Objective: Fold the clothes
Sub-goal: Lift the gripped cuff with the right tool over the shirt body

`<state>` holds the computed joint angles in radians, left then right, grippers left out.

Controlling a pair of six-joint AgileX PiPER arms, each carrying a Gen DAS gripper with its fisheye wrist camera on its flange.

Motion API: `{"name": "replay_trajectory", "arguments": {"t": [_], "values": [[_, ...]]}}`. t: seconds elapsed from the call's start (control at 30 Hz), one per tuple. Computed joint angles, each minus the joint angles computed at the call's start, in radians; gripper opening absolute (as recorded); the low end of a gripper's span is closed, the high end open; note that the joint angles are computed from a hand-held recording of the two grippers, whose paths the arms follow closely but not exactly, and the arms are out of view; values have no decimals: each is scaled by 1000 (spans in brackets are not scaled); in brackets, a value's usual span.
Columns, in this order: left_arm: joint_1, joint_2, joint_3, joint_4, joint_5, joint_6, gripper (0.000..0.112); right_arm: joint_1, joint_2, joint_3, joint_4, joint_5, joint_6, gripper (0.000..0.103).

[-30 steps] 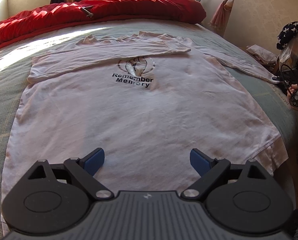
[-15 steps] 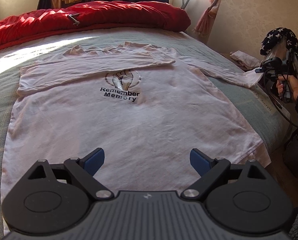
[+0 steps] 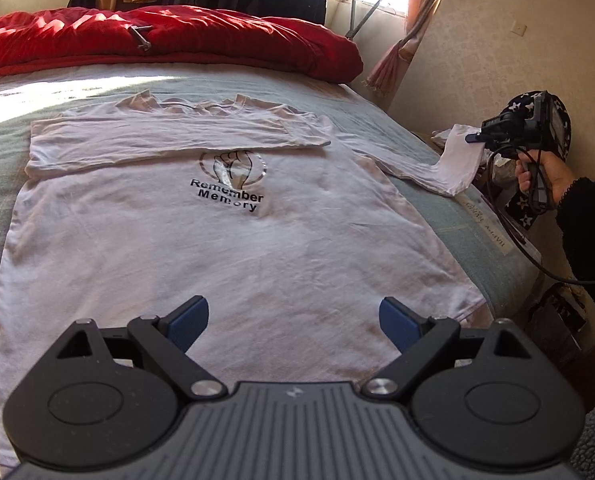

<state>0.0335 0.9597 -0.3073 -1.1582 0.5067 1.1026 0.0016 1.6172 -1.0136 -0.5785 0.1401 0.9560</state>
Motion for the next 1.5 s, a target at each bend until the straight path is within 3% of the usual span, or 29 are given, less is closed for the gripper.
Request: {"name": "replay_trajectory", "arguments": {"t": [0.13,0.5,1.03,1.5], "values": [[133,-27,15,-19,103,74,92,81,4,-46,-100,56,95,13],[474,-72,47,14,379,222,92,271,75,-208,-138,183,134,13],[824,-25,69,51,597,429,92,488,300,-635,-25,391,-35,13],[939,-8,69,82,659,487,92,624,599,-1103,98,548,-212,13]]}}
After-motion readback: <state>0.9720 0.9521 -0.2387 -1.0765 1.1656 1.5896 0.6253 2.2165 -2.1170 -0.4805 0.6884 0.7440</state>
